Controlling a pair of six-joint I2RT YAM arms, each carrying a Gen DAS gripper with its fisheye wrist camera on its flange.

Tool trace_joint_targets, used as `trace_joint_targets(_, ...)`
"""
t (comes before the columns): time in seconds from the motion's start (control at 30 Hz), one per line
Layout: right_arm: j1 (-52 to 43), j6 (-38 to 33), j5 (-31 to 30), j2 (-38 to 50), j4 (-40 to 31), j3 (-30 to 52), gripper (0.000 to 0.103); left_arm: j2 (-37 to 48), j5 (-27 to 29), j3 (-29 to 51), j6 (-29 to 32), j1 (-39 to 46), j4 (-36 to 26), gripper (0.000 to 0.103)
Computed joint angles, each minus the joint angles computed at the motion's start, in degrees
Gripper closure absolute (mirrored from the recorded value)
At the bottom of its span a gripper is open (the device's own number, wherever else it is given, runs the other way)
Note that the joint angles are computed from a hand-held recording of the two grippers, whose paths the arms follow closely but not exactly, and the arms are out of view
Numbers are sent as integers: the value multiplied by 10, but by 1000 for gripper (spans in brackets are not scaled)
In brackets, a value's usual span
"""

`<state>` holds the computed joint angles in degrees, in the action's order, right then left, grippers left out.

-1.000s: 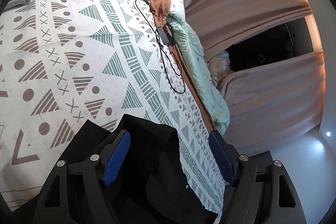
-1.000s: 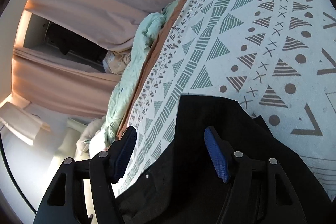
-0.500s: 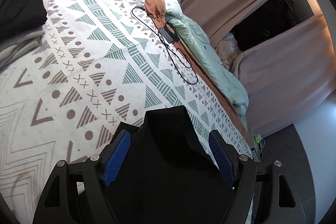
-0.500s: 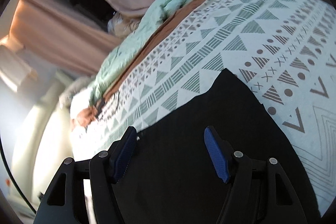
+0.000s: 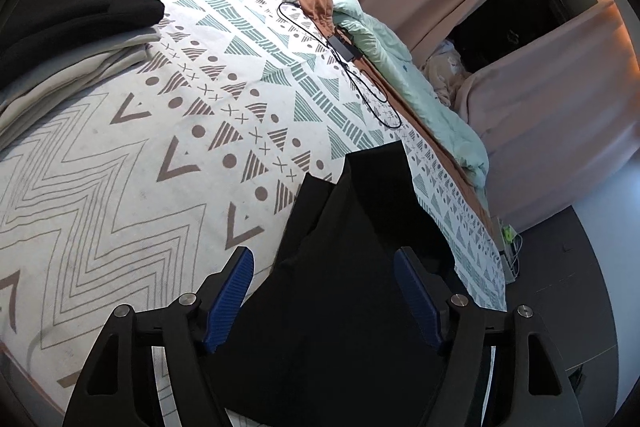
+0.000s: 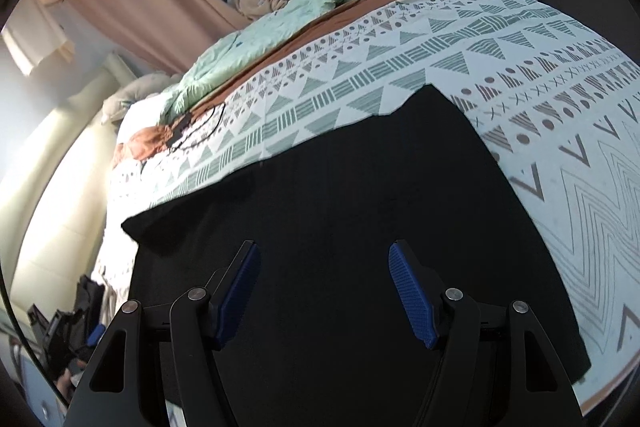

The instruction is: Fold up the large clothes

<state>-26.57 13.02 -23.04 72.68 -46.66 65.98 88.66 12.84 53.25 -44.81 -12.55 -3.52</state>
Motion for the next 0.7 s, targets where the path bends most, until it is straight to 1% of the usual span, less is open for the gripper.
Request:
trace_joint_targets(0.17,37,-19,19,-82,-27,-48,36,-58,7,-74,10,0,3,30)
trace_joint_targets(0.23,60,-21,24,-113,-35,-70,36,-72,16,-97,7,4,-2,34)
trace_joint_targets(0.27,80,-19,38,-132,-43,-86,36,-79,22,-109,5,6,1,36)
trace_joint_targets(0.37,131,-1,67,-173,-50,-118,36,-98,18,-135,8,8,-4,36)
trace_joint_targets(0.53,204,30,111,-226,-67,-154,36,-109,21,-157,15,4,-11,37)
trace_joint_targets(0.7,278,72,151,-260,-85,-179,44,-118,27,-172,24,7,-20,39)
